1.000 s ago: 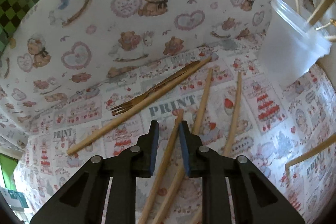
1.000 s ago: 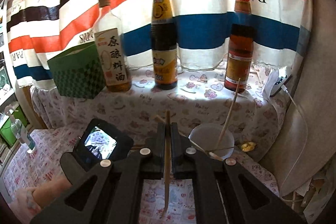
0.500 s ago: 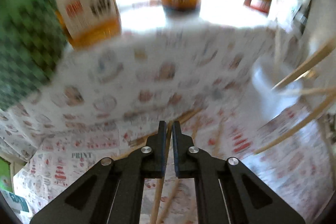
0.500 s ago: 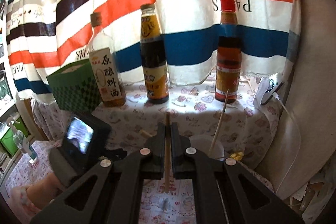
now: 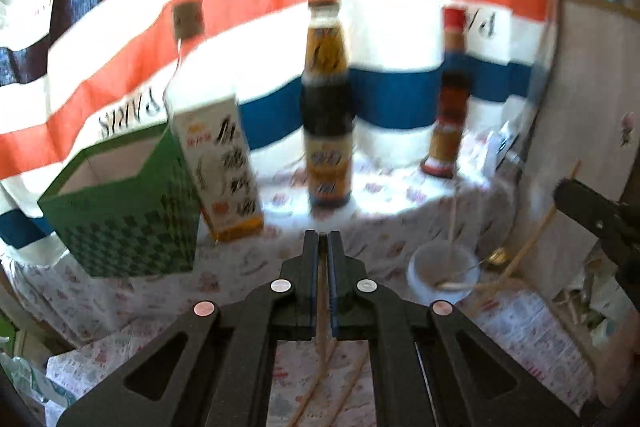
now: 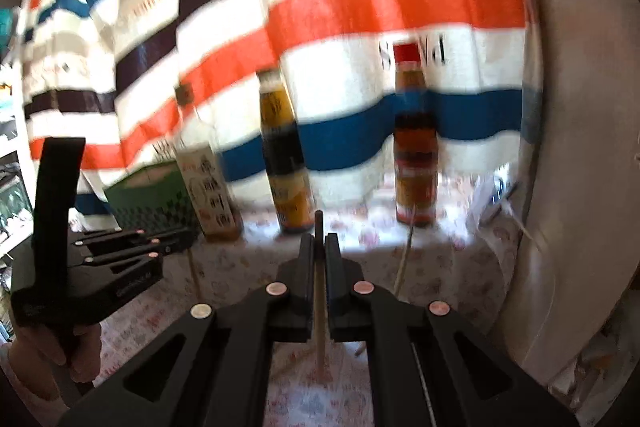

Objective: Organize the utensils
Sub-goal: 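Lower the chopstick into the white cup with the right tool while the left tool carries its chopstick over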

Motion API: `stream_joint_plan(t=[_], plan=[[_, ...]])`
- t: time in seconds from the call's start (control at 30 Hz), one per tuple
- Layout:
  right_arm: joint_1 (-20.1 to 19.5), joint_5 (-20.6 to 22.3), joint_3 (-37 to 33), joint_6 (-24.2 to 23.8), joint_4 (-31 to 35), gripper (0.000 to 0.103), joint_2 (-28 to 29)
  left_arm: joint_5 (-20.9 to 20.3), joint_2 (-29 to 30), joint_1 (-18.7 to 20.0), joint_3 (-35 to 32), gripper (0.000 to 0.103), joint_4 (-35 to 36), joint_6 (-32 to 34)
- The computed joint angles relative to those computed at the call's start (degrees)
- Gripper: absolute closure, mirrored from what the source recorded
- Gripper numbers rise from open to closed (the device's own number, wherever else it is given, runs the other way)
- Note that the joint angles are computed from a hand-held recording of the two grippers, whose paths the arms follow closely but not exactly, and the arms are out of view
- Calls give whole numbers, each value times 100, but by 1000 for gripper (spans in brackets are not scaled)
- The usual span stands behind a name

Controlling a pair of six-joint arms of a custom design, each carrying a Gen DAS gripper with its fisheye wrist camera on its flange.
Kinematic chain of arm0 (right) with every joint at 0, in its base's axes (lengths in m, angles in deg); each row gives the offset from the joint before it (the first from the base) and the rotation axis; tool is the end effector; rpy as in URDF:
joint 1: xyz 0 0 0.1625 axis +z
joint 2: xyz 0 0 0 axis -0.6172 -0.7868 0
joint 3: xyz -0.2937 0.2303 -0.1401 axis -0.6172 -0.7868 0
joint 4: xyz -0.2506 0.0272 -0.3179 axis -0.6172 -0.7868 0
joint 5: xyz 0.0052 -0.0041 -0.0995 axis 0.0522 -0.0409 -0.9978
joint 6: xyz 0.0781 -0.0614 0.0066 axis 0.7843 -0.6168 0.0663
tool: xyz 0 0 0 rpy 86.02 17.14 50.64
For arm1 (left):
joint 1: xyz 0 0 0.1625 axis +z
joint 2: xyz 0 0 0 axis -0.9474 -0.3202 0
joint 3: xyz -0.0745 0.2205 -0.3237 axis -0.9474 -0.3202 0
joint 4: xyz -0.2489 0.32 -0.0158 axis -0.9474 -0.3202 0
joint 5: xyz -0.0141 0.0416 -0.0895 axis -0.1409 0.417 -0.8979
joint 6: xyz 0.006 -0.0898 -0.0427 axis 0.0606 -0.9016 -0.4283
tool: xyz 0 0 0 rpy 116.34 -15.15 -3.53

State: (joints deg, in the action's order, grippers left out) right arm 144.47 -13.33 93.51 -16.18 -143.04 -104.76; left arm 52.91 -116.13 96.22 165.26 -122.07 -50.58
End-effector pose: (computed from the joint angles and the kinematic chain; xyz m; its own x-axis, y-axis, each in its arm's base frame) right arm 0.2316 -0.3966 0.3281 -0.7507 -0.3290 0.5729 -0.6604 0.3493 -0.6647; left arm -0.3876 -0.4274 0.1904 -0.6775 0.0797 -0.7312 0.6584 0.5089 -0.5546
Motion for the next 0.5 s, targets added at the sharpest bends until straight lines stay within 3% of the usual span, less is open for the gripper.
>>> stream_joint_plan(t=[0.2,0.3,0.37,0.5], plan=[[-351,832,219,-49,-949,99,-99,-9,373,-300,7,100,-2281,1434],[-471,1070,356,-226,-2439,99,291,-625,390,-242,-116,100,-2539,1548],[-551,1115,345,-240,-3304,99,601,-808,473,-210,-193,100,-2774,1606],[-725,1189,249,48,-3630,99,722,-983,742,-189,-323,100,-3414,1976]])
